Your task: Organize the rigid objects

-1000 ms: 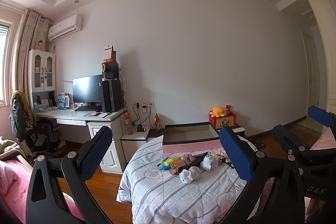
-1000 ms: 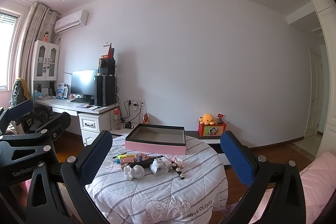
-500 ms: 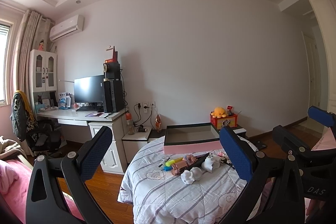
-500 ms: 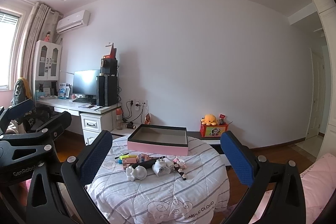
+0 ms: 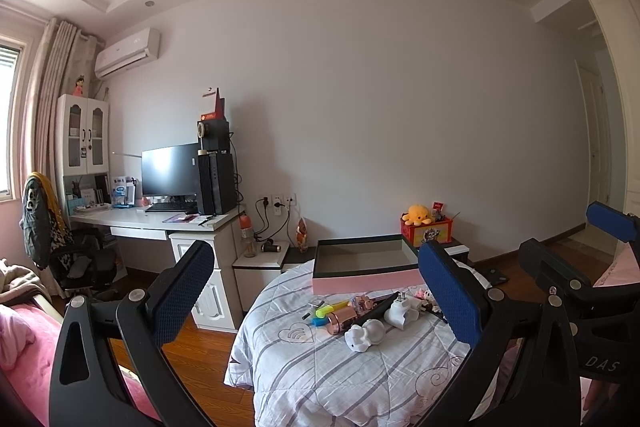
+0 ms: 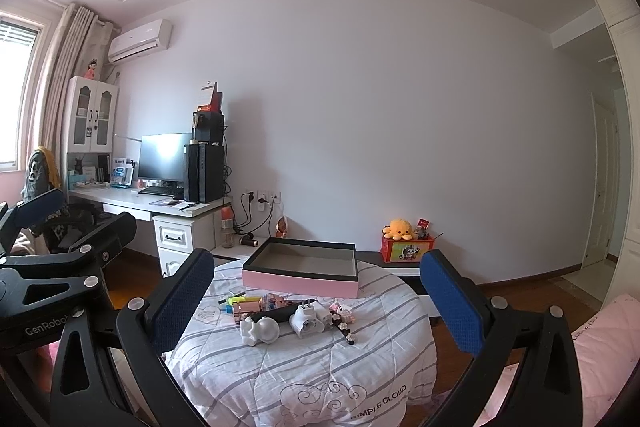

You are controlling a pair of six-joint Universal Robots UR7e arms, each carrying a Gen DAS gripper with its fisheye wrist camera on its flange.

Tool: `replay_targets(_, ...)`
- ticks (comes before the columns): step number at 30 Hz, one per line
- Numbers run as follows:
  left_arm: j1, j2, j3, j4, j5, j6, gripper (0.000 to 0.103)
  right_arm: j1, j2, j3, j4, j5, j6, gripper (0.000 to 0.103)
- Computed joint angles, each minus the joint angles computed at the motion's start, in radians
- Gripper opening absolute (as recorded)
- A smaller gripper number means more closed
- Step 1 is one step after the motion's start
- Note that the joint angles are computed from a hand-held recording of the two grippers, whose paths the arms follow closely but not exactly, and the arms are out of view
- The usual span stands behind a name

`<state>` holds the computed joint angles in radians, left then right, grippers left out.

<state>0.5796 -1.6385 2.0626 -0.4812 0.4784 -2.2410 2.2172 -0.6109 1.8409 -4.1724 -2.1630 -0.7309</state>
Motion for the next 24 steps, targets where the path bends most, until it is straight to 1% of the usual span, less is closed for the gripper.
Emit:
replay_targets(6,0.002,0.005,-0.007,0.018,-0.002,-0.012,0.103,-0.001,0.002,-0.003,0.006,-0.003,0.001,0.103)
replay_targets(8,0.021,0.021,-0.031,0.079,0.014,-0.064,0.103,0.003,0.004,-0.004,0.014,-0.012,0.002,0.103)
replay_targets(9,0.036,0.036,-0.051,0.133,0.026,-0.113,0.103,0.0,0.006,-0.007,0.022,-0.013,0.003,0.103)
replay_targets(12,0.108,0.119,-0.149,0.368,0.073,-0.328,0.103,-0.026,0.011,-0.009,0.07,0.001,0.021,0.103)
replay_targets(16,0.221,0.246,-0.267,0.587,0.14,-0.527,0.103,-0.079,0.025,-0.034,0.214,-0.01,0.093,0.103)
replay_targets(19,0.292,0.329,-0.335,0.68,0.176,-0.606,0.103,-0.123,0.048,-0.064,0.312,-0.013,0.138,0.103)
replay_targets(22,0.352,0.393,-0.384,0.732,0.212,-0.649,0.103,-0.166,0.068,-0.09,0.393,-0.003,0.171,0.103)
replay_targets(24,0.395,0.444,-0.443,0.782,0.253,-0.677,0.103,-0.186,0.081,-0.1,0.421,-0.004,0.183,0.103)
